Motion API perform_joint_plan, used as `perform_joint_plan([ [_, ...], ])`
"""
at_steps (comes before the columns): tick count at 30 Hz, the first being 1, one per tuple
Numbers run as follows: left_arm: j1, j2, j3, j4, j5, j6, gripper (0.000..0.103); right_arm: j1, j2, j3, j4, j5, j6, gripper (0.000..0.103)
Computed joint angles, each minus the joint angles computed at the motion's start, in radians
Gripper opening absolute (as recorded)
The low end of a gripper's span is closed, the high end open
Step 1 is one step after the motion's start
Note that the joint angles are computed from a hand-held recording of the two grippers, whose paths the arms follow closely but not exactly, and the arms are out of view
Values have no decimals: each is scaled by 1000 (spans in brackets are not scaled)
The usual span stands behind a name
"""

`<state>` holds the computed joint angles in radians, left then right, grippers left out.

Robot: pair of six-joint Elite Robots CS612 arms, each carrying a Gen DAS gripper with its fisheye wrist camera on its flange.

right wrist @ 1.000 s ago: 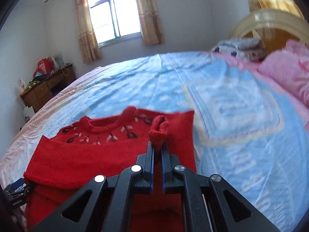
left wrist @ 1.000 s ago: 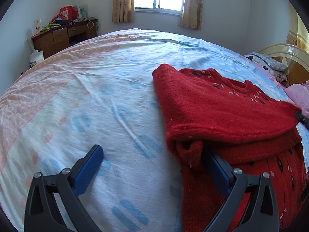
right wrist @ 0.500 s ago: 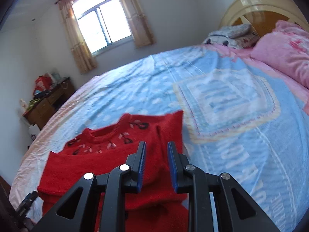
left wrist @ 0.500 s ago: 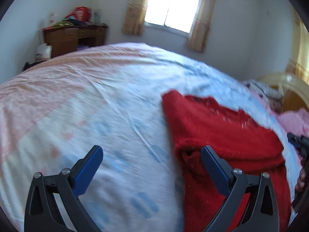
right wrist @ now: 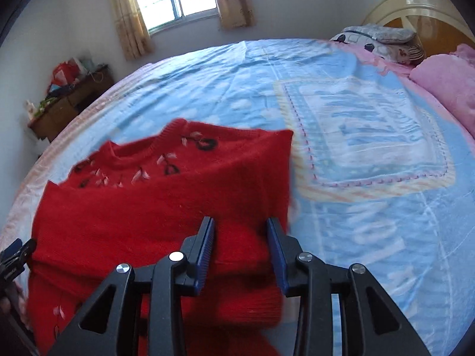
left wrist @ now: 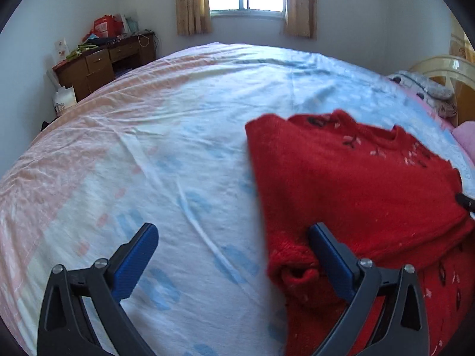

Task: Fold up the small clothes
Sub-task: 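Release the cuff and press the folded sleeves flat with the right gripper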

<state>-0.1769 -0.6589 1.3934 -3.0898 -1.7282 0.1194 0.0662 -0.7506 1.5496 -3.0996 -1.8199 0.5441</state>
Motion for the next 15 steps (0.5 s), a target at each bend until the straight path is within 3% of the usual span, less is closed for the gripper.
perform_joint_plan([
  [2,-2,-1,3,6,5,18,103,5,-5,3,-12,-19,-8,38],
  [5,-5,-3,6,10,5,38,103,29,-6,3,-85,-102,-36,39],
  [10,-6,-3,8,7,-1,28,103,52,9,-15,-169,-11,-157,43],
  [11,-8,-3,10,-1,6,28,103,56,17,-26,-156,8,-195,44],
  [13,-12,-3,14,-17,21,33,103,64,30,-50,-96,-22,-217,44],
  [15,-14,-4,20,-31,31,38,103,61,35,-68,27,-59,-169,44],
])
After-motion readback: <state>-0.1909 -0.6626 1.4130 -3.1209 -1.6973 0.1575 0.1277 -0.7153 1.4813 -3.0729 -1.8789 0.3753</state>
